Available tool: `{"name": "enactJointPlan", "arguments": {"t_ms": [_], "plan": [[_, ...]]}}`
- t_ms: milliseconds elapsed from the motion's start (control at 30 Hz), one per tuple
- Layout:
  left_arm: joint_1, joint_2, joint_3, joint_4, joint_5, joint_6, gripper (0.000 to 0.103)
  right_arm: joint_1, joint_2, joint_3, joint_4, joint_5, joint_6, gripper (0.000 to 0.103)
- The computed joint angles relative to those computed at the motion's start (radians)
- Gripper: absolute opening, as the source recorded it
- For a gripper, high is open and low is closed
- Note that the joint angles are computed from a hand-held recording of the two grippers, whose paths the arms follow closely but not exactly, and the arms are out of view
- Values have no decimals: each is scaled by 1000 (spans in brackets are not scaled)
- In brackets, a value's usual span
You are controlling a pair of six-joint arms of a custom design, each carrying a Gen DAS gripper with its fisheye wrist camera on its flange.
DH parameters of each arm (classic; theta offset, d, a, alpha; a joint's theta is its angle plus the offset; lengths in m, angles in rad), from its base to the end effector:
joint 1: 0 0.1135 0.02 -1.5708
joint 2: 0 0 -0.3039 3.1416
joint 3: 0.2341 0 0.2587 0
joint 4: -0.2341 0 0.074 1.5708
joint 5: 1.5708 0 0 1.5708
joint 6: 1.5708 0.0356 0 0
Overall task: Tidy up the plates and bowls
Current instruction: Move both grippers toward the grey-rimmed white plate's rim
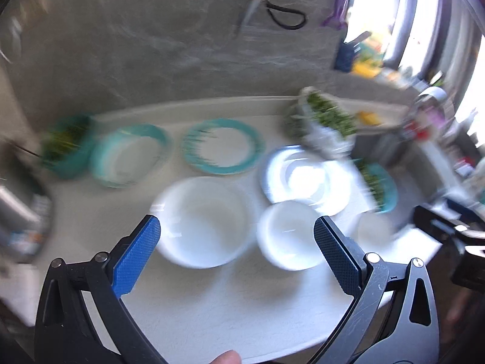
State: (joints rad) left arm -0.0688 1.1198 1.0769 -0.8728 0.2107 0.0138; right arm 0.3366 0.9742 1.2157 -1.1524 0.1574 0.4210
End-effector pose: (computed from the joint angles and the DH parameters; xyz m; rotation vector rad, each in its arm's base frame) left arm 0.2068 -0.0217 0.3499 0.1913 2.4726 -0.2851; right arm 0.1398 0.0430 0.3971 0.1708 2.4646 0.1318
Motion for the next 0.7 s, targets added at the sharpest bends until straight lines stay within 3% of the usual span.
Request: {"name": "enactJointPlan", "arguments": {"t_ms": [67, 200, 267, 333, 367, 500, 567, 700], "plan": [[51, 116, 64, -23, 111, 79, 103, -174, 2, -2, 46, -177, -100, 103], [36, 272, 159, 17, 155, 266, 103, -537, 53, 14, 61, -517, -301, 103], [5, 436, 308, -105, 107, 313, 103, -735, 142, 36, 19, -724, -436, 103], [6, 597, 460, -202, 153, 300, 102, -857, 279, 67, -41, -891, -575, 103], [15, 660, 515, -204, 210, 297, 102, -890, 346, 82, -63, -930, -619, 103], [-24, 886, 753, -304, 233, 291, 101, -951, 619, 153, -124, -1058, -767, 101], [-57, 993, 869, -334, 206, 267, 101, -955, 739, 193, -159, -1102, -841, 97], [-89, 1139, 1005, -411, 268, 252, 100, -932, 976, 310, -273, -1137, -1006, 88]]}}
